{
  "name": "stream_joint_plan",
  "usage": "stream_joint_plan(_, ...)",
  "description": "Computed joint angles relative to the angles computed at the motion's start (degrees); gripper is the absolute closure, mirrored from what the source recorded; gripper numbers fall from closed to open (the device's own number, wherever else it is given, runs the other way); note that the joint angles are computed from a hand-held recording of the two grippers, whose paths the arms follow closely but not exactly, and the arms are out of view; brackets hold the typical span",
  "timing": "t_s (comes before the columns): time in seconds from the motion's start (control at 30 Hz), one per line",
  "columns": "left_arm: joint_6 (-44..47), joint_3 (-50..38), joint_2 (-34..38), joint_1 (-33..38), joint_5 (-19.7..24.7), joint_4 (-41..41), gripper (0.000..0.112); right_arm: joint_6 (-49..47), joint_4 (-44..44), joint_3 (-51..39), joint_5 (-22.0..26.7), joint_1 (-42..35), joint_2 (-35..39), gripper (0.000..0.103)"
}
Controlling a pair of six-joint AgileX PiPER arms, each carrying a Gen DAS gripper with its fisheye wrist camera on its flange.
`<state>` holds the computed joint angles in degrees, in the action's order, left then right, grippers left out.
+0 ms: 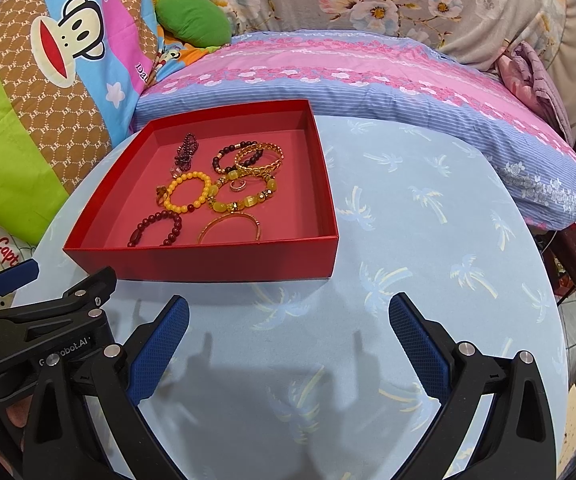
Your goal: Organize jewelry
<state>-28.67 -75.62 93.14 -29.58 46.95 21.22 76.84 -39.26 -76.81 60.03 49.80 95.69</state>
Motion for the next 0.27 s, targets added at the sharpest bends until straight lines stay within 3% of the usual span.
stream_joint_plan(0.27,-0.75,-0.13,-0.02,-0.16,0.18,0.6,0.019,0.33,-0.12,-0.07,0.22,0.41,-0.04,0.006)
